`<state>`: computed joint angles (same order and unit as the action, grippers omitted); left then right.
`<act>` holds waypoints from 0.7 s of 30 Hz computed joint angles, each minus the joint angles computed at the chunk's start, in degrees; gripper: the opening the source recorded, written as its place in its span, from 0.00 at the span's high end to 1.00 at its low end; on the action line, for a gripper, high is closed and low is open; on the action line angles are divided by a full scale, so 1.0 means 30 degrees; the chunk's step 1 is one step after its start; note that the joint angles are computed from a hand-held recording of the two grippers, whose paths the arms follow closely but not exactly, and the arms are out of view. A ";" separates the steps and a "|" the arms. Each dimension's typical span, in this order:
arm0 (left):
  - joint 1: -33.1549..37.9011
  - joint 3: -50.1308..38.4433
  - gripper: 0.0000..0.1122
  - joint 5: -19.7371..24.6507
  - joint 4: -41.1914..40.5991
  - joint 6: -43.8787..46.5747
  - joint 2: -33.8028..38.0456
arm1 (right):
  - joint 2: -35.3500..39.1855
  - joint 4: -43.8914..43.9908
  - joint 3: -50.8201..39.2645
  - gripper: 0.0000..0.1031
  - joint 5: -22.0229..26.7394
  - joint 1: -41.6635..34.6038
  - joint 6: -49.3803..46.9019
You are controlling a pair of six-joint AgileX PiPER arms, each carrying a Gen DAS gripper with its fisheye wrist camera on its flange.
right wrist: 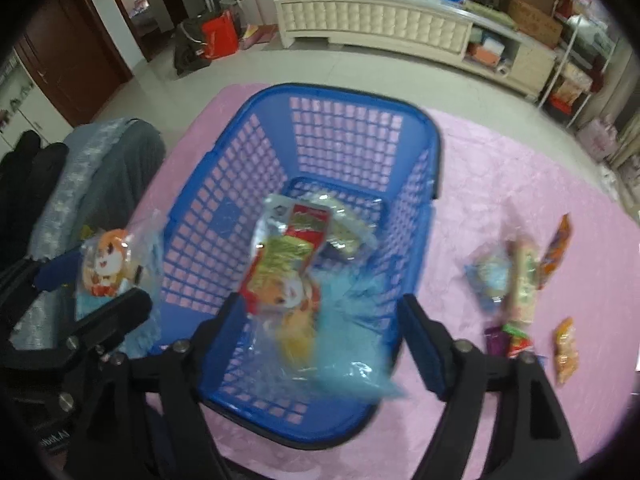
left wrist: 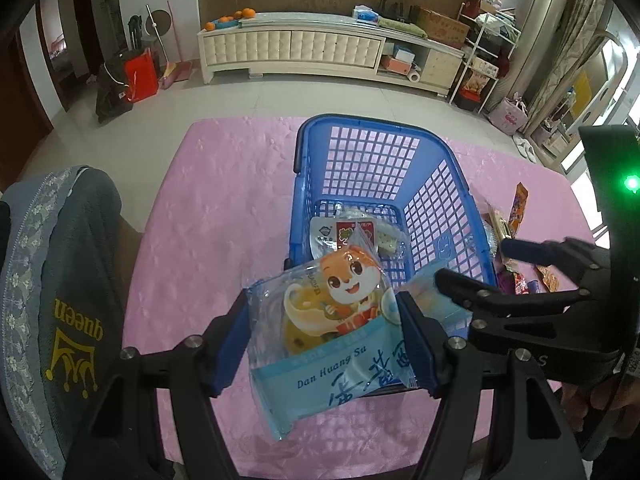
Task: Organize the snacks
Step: 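Lower the Dan Huang Su pouch into the basket and open the left gripper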
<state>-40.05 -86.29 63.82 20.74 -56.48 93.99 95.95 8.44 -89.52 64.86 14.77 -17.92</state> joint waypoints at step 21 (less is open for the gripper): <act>-0.0784 -0.3582 0.40 0.0921 -0.0971 0.1297 0.2769 | -0.0482 0.2625 0.0165 0.17 0.0593 -0.3722 -0.3051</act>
<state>-42.40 -97.04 66.58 17.83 -52.59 102.29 94.50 16.31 -89.03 66.63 3.61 -27.08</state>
